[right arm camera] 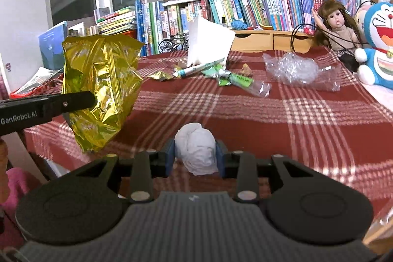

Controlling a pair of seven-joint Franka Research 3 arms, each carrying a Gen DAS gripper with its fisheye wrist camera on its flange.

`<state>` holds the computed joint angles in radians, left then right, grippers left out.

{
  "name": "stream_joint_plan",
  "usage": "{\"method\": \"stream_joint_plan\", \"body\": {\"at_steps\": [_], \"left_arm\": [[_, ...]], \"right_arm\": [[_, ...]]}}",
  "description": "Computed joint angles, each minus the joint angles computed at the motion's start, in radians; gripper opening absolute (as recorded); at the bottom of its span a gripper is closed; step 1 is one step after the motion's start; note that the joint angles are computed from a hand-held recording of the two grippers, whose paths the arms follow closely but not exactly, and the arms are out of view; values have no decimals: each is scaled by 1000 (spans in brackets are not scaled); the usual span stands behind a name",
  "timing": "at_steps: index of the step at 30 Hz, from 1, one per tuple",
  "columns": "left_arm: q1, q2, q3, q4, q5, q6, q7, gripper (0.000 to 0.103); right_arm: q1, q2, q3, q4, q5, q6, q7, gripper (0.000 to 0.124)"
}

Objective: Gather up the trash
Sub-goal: 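Carry both items over the black bin and open both tools to drop them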

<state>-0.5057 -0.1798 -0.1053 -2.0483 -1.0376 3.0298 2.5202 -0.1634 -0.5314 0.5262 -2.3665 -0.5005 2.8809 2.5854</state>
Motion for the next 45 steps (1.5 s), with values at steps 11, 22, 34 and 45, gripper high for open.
{"method": "stream_joint_plan", "body": {"at_steps": [11,22,34,45], "left_arm": [[-13,-220,7,-274,197,-71,-200,10],[9,-227,35,-345,446,-275,-480,10],[89,-118,-21,-305,640,-399,-663,10],[112,-89,-52,-283,712,-427,-718,21]], "right_arm": [[142,-86,-4,-97,93,-101,5,40],[222,-31,1,-138,122,-146,78,40],[348,56,-105,-162,177,-173,88,41],[374,76,-136,-166,197,-163,89,59]]}}
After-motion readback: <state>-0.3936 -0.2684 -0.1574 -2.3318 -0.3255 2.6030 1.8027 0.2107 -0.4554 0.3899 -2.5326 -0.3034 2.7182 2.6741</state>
